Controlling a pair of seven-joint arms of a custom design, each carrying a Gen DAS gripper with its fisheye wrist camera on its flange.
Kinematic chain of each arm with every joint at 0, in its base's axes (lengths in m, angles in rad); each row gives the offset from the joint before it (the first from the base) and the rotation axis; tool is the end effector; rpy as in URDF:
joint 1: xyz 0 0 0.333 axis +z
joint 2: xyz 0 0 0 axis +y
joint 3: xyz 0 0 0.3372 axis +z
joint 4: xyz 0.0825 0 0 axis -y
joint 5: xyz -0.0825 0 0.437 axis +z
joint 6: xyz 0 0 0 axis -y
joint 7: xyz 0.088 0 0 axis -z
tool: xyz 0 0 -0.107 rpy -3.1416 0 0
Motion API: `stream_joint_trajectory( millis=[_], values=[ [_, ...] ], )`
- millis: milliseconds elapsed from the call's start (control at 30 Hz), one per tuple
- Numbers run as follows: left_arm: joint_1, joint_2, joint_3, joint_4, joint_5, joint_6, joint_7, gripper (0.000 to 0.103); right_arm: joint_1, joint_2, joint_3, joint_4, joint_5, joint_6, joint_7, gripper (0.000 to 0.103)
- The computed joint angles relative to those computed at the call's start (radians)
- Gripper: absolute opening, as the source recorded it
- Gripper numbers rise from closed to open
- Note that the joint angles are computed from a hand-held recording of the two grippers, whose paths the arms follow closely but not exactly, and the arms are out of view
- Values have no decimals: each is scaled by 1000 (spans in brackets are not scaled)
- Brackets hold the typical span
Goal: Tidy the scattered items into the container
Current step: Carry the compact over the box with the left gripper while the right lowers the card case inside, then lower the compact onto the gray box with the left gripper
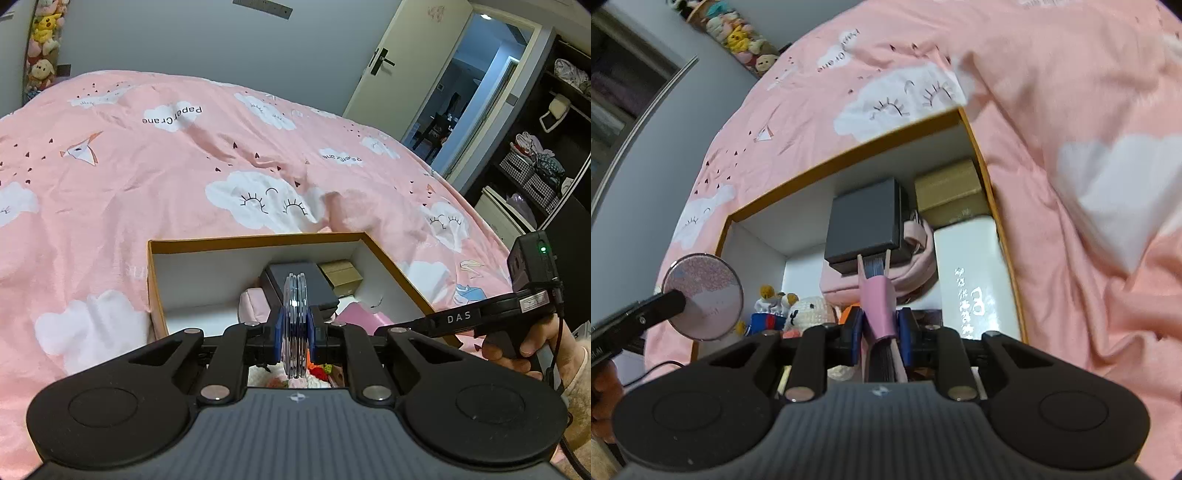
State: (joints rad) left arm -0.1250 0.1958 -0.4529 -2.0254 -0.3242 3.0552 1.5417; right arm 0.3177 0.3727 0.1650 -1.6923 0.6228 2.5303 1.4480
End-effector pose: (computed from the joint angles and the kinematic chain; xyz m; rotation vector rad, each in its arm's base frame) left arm 0.5896 -0.3366 0.4493 -1.7239 2.0908 -1.2246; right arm 0.6724 0.3295 0.4274 -1.8700 1.6158 0.2280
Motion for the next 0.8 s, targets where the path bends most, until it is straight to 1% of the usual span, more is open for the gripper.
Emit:
stream_joint_trajectory(
  millis=[100, 167, 300, 433, 467, 533, 600, 733, 800],
  values=[
    [15, 12, -17, 9, -18, -9, 23, 15, 0, 19, -4, 24, -15, -46, 13, 23],
    [13, 20, -13, 18, -17, -19, 23, 15, 14, 21, -14, 36, -67, -61, 9, 24],
    [-5, 31, 13, 32, 16, -37, -5, 15, 54, 38, -47, 83, -219, -116, 29, 25],
    [-5, 34, 15, 38, 27, -46, -8, 15, 111, 39, -82, 106, -425, -140, 11, 30],
    [-5, 34, 15, 38, 27, -46, -9, 15, 119, 40, -87, 111, -463, -147, 7, 33],
    [-5, 34, 15, 38, 27, -47, -9, 15, 133, 47, -97, 125, -531, -164, -3, 33],
    [-5, 34, 16, 39, 29, -48, -11, 15, 133, 58, -97, 144, -557, -182, -15, 33],
    [-4, 36, 15, 44, 30, -56, -6, 15, 129, 95, -95, 206, -572, -252, -27, 32],
    [-4, 40, 16, 51, 32, -65, -1, 15, 139, 104, -102, 218, -600, -260, -29, 32]
  ],
)
